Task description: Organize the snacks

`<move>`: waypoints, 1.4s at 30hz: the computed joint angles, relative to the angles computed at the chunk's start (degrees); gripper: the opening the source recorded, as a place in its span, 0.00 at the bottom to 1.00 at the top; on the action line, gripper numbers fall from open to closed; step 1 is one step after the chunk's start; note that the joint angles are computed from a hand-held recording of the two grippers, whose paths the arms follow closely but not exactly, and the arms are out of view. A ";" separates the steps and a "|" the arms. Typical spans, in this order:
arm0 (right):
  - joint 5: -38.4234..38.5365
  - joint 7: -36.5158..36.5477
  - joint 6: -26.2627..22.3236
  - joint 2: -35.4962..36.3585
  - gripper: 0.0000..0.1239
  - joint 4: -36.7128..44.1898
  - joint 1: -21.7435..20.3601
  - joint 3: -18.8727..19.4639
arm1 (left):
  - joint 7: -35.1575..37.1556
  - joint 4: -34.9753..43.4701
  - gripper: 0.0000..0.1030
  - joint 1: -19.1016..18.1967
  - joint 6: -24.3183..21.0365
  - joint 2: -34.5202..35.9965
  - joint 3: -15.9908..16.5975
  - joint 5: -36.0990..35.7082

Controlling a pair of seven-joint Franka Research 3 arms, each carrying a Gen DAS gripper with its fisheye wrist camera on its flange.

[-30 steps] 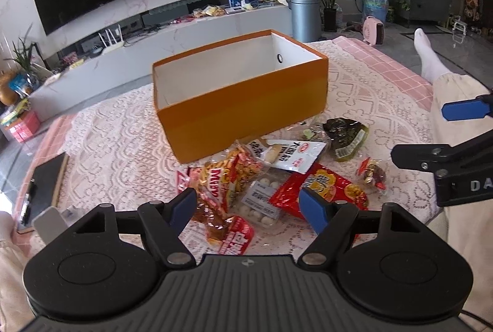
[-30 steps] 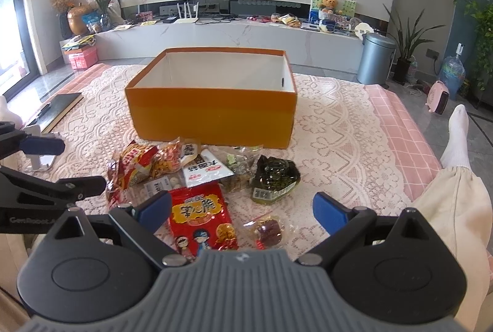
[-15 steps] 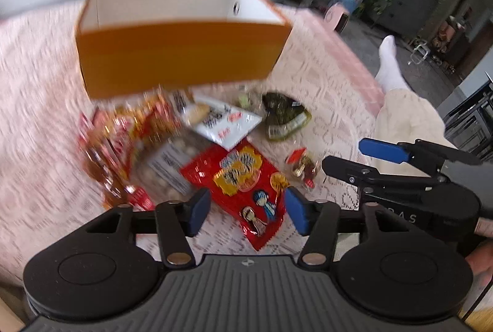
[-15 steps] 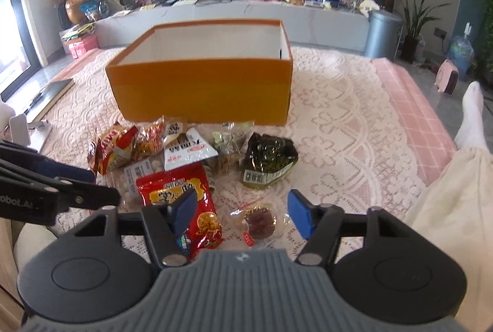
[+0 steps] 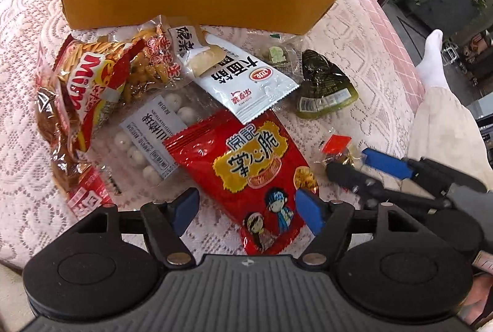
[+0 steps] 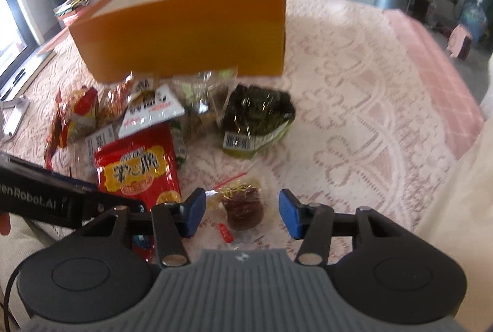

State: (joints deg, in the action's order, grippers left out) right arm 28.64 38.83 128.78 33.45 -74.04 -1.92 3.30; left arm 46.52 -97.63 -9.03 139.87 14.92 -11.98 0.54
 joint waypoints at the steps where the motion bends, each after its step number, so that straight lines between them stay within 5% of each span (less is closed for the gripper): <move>1: 0.18 -0.14 0.18 0.34 0.43 0.17 -0.06 0.11 | -0.47 0.12 0.84 -0.09 0.31 0.25 0.11 0.18; 12: -0.39 3.27 -1.54 4.93 0.41 5.86 -0.28 0.39 | -1.94 2.55 0.80 -1.37 0.76 3.00 0.50 4.32; 19: -0.13 1.78 -1.31 4.25 0.37 4.67 -0.53 0.95 | -1.96 -0.90 0.40 -1.23 6.10 0.62 0.45 5.64; 25: 0.59 -1.76 2.04 0.87 0.37 -0.27 -0.29 1.15 | -1.88 -4.85 0.30 -1.11 10.21 -2.51 0.36 5.64; 42: 7.92 -9.89 5.08 -6.92 0.37 -5.38 -0.16 2.30 | -19.11 -9.16 0.28 -1.91 10.81 -12.76 2.88 31.53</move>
